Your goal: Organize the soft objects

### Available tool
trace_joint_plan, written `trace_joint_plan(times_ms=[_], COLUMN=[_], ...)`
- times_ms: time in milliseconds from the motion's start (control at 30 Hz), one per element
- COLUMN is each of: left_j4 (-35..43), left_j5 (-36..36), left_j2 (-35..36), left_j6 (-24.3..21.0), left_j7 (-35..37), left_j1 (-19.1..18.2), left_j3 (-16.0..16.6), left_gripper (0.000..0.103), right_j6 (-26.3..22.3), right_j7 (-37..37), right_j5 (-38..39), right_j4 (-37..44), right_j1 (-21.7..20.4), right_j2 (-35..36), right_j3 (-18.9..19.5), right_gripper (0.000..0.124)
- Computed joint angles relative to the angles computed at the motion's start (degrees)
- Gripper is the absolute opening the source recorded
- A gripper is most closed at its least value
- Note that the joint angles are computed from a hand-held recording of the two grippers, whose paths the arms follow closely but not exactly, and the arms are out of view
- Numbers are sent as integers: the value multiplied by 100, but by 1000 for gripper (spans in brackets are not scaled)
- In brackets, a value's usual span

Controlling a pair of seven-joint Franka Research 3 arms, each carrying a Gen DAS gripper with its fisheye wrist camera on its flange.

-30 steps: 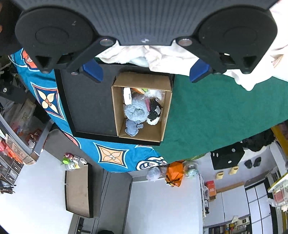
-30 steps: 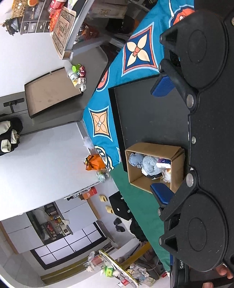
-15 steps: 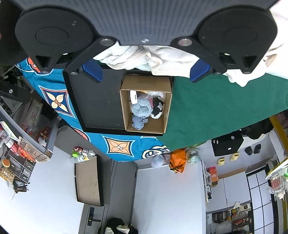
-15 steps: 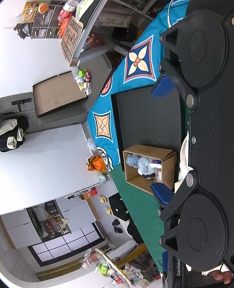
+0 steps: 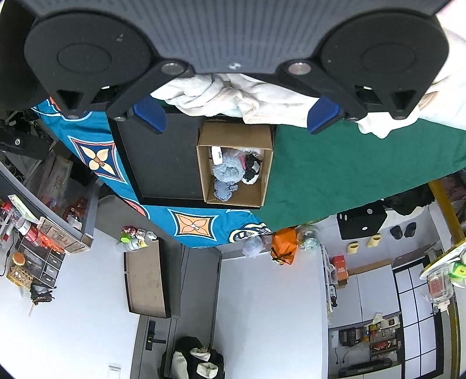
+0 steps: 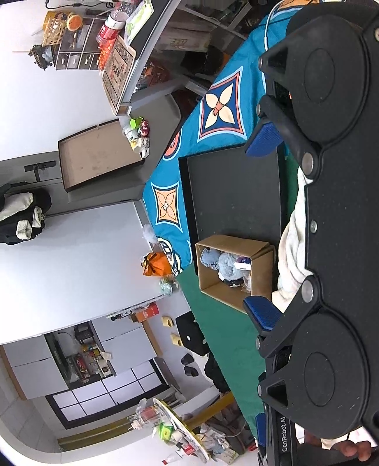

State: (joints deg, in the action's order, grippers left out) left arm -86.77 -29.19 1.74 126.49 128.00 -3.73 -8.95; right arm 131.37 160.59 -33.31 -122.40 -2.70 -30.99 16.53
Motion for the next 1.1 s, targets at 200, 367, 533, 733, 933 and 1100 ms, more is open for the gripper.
trace_joint_plan(times_ms=[200,367,533,733,933,1100], left_j4=[-276,-425,-518,-640,-700,-712], left_j5=[-143,-309,-353,-390,-459,-435], left_j2=[-208,-341,-413,-505,-578,-597], left_j6=[74,114,138,146,138,178], left_j7=[177,286,336,425,531,534], left_j1=[16,5,-20,-39,-70,-88], left_j3=[66,144,198,252,290,300], left_gripper=[102,102,102,102,102,102], right_j6=[10,-12,-36,-97,-141,-128], right_j7=[10,24,22,-23,-30,-35], right_j5=[2,-22,-23,7,21,27], right_j4=[-75,-97,-126,-126,-118,-126], right_j1=[43,59,77,97,127,138], right_j2=[-99,-158,-206,-222,-226,-232], right_j3=[81,139,176,213,220,215], right_gripper=[103,103,103,103,103,103])
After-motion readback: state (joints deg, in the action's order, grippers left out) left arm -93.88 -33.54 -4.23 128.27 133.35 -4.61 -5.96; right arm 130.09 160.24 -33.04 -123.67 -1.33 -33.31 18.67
